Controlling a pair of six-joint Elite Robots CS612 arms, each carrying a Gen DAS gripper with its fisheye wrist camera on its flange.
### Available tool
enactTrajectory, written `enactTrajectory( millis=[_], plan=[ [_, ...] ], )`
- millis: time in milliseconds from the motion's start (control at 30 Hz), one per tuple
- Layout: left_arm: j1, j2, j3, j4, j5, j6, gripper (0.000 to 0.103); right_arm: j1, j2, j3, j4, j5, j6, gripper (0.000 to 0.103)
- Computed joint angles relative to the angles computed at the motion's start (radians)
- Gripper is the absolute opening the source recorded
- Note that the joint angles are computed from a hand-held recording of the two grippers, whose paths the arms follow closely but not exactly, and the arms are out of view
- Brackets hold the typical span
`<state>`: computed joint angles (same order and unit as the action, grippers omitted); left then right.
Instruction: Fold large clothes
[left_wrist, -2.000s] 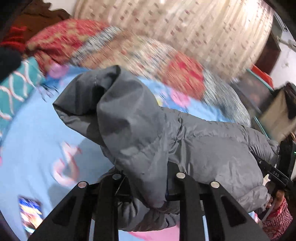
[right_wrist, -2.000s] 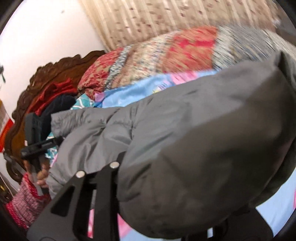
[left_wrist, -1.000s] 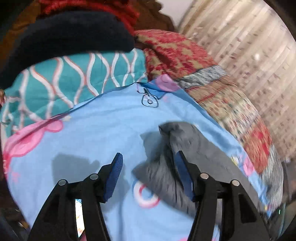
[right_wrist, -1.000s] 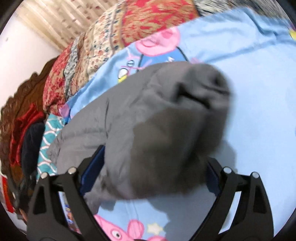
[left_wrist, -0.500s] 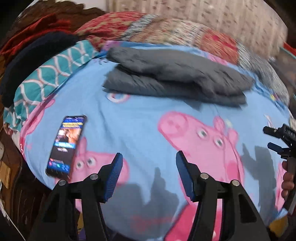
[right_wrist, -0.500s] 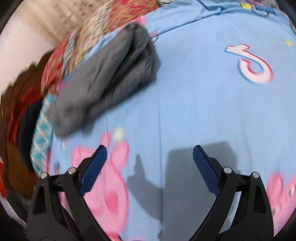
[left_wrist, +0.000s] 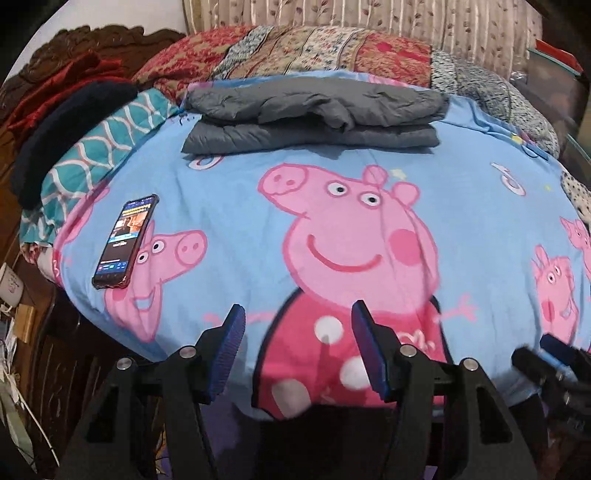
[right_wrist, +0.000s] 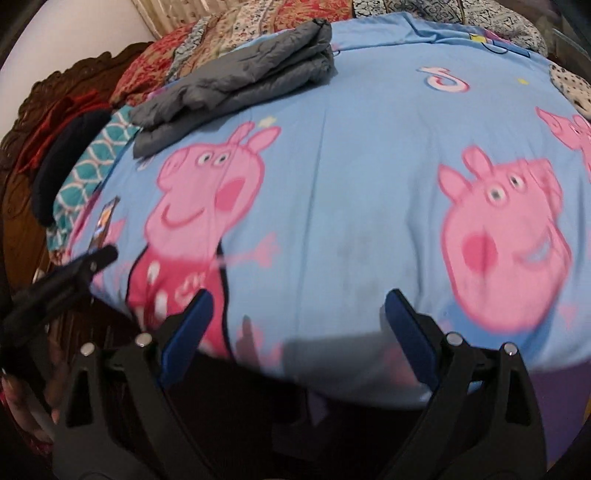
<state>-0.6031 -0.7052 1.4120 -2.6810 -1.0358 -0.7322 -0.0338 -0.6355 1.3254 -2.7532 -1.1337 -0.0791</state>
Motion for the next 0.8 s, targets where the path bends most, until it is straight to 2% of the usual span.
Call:
enactTrajectory(
  millis=[300, 467, 800],
  plan=[
    [-0.048, -0.05, 0.083, -0.065, 0.059, -0.003, 0.056, -0.018, -0.064, 0.118, -0.091, 0.045, 0.014, 0.09],
    [-0.071, -0.077, 0.129, -0.119, 0.067, 0.002, 0.053, -0.025, -0.094, 0.166, -0.116, 0.072, -0.005, 0.09],
    [-0.095, -0.109, 0.183, -0.189, 0.093, 0.023, 0.039, -0.035, -0.145, 0.235, -0.171, 0.119, -0.043, 0.09]
  ],
)
